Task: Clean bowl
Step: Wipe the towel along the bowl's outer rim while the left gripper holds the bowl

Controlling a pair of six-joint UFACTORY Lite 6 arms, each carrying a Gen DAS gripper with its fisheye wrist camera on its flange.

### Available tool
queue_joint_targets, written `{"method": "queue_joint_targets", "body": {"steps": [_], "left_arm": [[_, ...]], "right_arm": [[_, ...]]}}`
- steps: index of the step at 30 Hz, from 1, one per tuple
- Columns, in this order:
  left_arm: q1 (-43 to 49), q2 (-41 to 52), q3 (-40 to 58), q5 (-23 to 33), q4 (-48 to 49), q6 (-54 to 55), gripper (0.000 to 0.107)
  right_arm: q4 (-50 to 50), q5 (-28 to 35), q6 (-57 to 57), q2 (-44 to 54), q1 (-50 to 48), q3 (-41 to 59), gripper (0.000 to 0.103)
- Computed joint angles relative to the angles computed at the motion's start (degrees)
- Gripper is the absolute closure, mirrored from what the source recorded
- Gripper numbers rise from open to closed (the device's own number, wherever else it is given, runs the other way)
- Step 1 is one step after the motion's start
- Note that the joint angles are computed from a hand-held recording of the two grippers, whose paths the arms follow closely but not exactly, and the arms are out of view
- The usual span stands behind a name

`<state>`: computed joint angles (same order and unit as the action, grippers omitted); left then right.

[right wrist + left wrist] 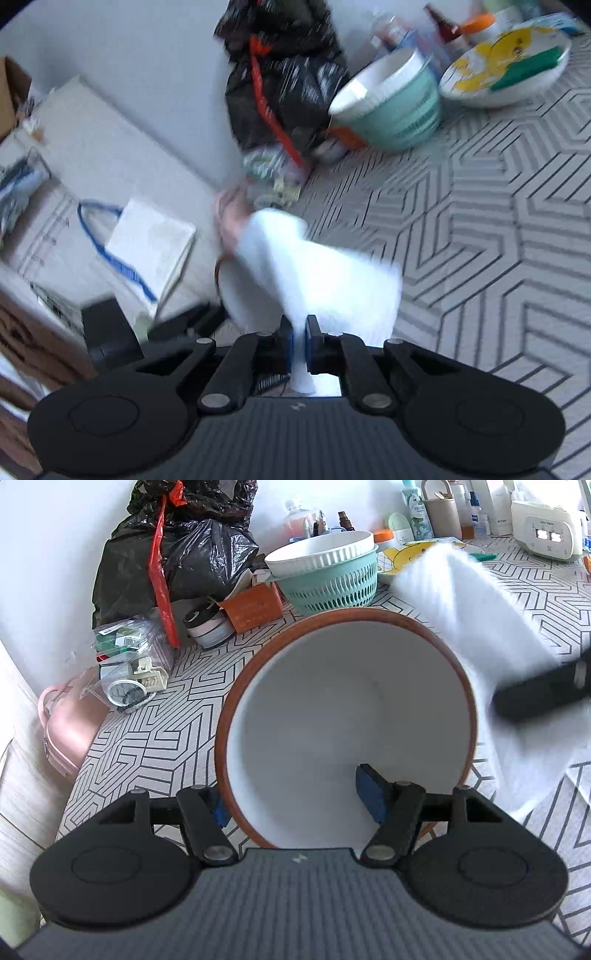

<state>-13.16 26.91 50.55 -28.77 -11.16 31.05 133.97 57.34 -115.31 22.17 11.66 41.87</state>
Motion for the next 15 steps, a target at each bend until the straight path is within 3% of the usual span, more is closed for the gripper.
{"method": "queue_joint_targets", "body": {"steps": [3,9,15], "left_arm": [[0.01,0.01,-0.3,-0.67,-0.1,0.22,0.04],[0.45,-0.18,-1.02,-1.6,0.94,-0.11,0.04],[1.01,-0.89,-1.94,-1.93,1.88,-0.54,0.04]], "right_arm": [[1.28,2.38,0.29,-0.75,-0.91,-0.44,0.096],[6.23,-0.75,-0.21,3.23,1.03,5.24,0.096],[4.43,-0.31,3.95,10.8,0.75,12.32,0.096]]}}
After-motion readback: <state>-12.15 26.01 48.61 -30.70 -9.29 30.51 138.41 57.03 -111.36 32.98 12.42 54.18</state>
